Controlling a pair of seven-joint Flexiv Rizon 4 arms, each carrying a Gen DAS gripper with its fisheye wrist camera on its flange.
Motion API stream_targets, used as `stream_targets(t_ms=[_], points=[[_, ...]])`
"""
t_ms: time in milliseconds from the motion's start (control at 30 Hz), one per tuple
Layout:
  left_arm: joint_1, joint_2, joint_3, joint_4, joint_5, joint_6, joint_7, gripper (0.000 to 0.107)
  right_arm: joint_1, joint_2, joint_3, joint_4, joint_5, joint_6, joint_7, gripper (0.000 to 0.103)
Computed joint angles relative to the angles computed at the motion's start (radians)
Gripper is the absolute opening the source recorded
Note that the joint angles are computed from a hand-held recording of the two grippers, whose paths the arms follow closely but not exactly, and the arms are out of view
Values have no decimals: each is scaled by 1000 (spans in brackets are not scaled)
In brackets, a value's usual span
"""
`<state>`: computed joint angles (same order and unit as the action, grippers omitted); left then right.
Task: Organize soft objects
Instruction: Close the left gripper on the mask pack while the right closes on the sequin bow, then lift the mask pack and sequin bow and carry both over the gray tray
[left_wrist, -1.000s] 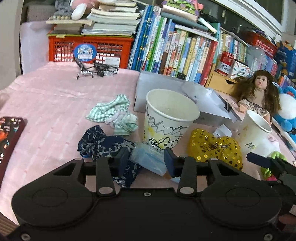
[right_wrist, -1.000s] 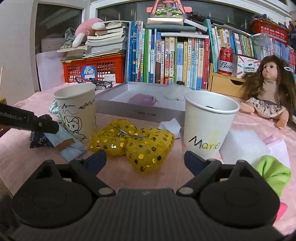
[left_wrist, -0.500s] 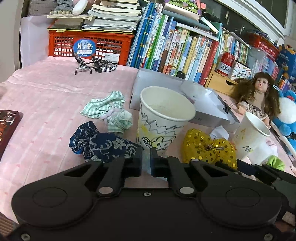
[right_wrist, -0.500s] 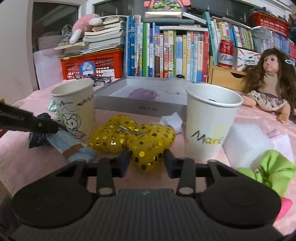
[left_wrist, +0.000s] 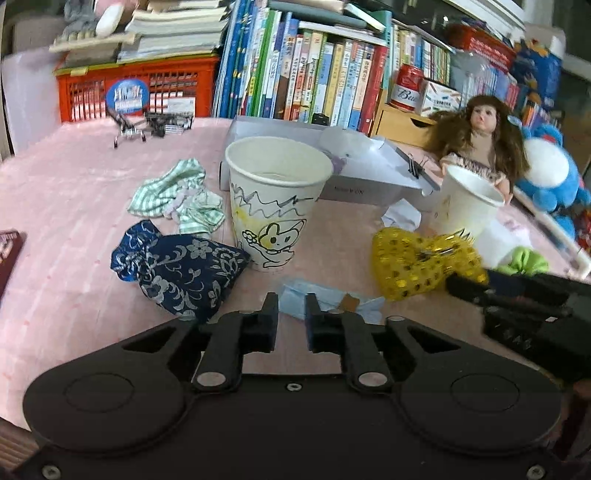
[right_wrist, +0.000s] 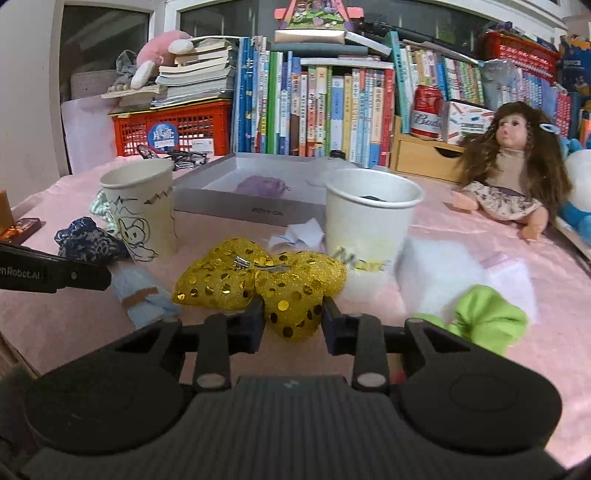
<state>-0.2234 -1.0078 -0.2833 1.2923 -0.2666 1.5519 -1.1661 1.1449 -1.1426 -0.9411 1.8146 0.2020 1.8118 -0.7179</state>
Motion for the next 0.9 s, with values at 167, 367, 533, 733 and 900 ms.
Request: stream_targets(t_ms=[167, 367, 533, 733, 900], points=[[18, -8, -54, 22, 33, 51, 41, 64, 33, -6, -30, 39, 19, -16, 27, 37], [-20, -35, -22, -27, 51, 40, 80, 85, 42, -7, -40, 63, 20, -19, 64, 37], [-50, -70, -2, -78, 37, 44, 66, 91, 56, -19, -54, 76, 14, -21, 76, 38], [-149, -117, 176, -182, 60, 18, 34, 94, 58, -19, -56, 84, 11, -13, 68, 39], [-119, -122, 122, -183, 77, -11, 65, 94, 56, -19, -53, 80, 15, -10, 69, 39]])
